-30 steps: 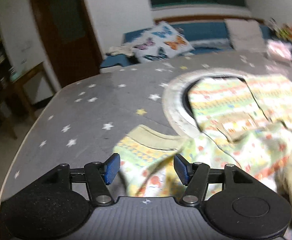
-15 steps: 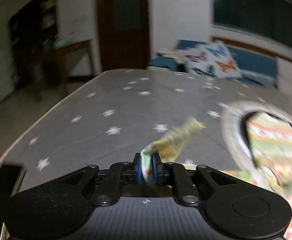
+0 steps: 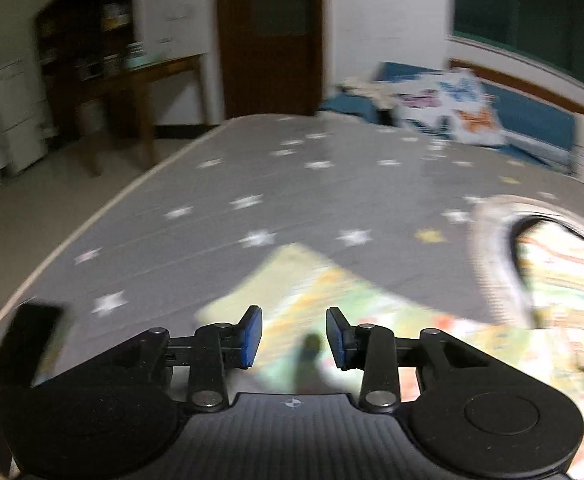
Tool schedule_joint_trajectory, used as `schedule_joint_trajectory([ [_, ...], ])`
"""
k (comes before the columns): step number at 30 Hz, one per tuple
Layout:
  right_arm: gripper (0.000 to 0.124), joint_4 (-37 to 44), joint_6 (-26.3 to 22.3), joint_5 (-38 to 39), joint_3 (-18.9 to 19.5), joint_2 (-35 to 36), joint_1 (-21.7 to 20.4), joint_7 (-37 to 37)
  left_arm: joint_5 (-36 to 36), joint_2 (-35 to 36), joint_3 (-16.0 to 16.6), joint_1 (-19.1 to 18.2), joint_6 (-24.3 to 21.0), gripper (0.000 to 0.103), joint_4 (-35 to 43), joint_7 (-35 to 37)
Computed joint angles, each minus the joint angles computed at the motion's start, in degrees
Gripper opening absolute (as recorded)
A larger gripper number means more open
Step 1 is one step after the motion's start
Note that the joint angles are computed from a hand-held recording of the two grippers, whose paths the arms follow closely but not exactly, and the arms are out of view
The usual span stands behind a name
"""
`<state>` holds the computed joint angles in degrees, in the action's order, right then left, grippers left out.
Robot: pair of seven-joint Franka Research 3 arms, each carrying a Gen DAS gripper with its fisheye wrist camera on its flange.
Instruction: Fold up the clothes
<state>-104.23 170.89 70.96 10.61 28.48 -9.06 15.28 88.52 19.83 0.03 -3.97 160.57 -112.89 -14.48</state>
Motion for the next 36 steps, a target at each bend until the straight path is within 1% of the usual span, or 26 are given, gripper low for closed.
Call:
schedule_joint_trajectory([
  [3, 0.072, 2.89, -1.64, -4.77, -1.71, 2.25, 1.41, 4.75, -1.69, 3.90, -0.82, -0.01, 4.85, 0.040, 5.45, 5.56],
  [5, 0.069, 5.37, -3.01, -8.63, -2.56, 4.09, 1.94, 8.69, -4.24, 6.95, -0.89, -0.62, 7.71, 0.042, 9.55, 10.68],
  [7, 0.066, 7.81, -3.91, -11.91, -2.70, 5.88, 1.93, 11.81, -8.97, 10.41, -1.70, -0.67, 10.06, 0.045, 13.92, 18.16],
  [8, 0.064, 9.36, -4.39, -13.72, -2.90, 6.97, 2.02, 13.55, -12.24, 12.11, -2.59, -0.43, 10.26, 0.045, 15.91, 22.69],
  [11, 0.062, 13.82, -5.32, -18.66, -3.23, 10.10, 2.10, 18.42, -22.35, 18.38, -6.86, 1.42, 9.46, 0.045, 23.45, 37.63],
  [14, 0.060, 19.40, -6.64, -23.55, -3.94, 13.87, 2.45, 23.51, -29.10, 24.30, -9.83, 1.87, 6.73, 0.046, 31.34, 49.12],
  [15, 0.060, 21.08, -7.00, -25.01, -4.11, 15.00, 2.52, 24.94, -31.11, 26.41, -10.79, 1.88, 5.60, 0.049, 34.31, 52.82],
  [18, 0.058, 26.19, -8.60, -29.29, -4.74, 18.40, 2.76, 29.35, -35.70, 31.98, -12.13, 1.54, 3.18, 0.054, 42.13, 61.32],
  [21, 0.056, 30.54, -9.60, -32.75, -4.42, 21.34, 2.52, 32.28, -39.71, 36.55, -13.24, 1.03, 0.95, 0.054, 48.69, 68.87],
  [23, 0.052, 33.00, -10.26, -34.72, -4.00, 22.91, 2.30, 33.72, -42.68, 38.64, -15.19, 1.72, 0.21, 0.054, 51.11, 74.91],
  [24, 0.046, 34.20, -10.65, -35.62, -3.86, 23.66, 2.25, 34.37, -43.98, 39.59, -15.66, 1.68, -0.44, 0.052, 52.39, 77.08],
  [25, 0.043, 35.23, -10.99, -36.42, -3.71, 24.30, 2.22, 34.89, -45.01, 40.14, -15.94, 1.82, 0.18, 0.043, 52.82, 78.52],
  [26, 0.032, 36.10, -11.31, -37.12, -3.52, 24.84, 2.16, 35.26, -46.24, 40.53, -16.48, 2.13, 0.71, 0.036, 53.06, 80.02],
  [27, 0.019, 37.02, -11.79, -37.78, -3.39, 25.36, 2.16, 35.68, -47.19, 40.60, -16.51, 2.17, 1.20, 0.022, 53.03, 80.81],
  [28, 0.014, 38.24, -12.49, -38.46, -3.41, 26.01, 2.29, 36.31, -48.02, 40.58, -16.36, 2.10, 1.72, 0.008, 52.91, 81.35],
  [29, 0.005, 39.12, -12.58, -39.05, -3.31, 26.48, 2.42, 36.53, -48.07, 40.19, -14.85, 1.36, 2.97, 0.006, 52.52, 80.37],
  [31, 0.003, 40.42, -11.69, -40.07, -3.00, 27.18, 2.75, 36.27, -47.34, 38.95, -10.18, -0.90, 6.46, 0.005, 51.29, 76.65],
  [33, 0.003, 41.77, -9.79, -40.23, -1.60, 27.81, 2.62, 34.90, -45.69, 37.93, -2.89, -4.54, 10.69, 0.005, 50.77, 70.91],
  [35, 0.002, 43.98, -8.16, -39.92, -0.17, 28.86, 2.52, 34.02, -44.17, 37.57, 5.89, -9.03, 14.68, 0.005, 50.87, 64.21],
  [36, 0.002, 45.77, -7.46, -40.05, 0.02, 29.86, 2.86, 34.03, -43.78, 38.37, 10.55, -11.40, 15.50, 0.005, 52.07, 61.15],
])
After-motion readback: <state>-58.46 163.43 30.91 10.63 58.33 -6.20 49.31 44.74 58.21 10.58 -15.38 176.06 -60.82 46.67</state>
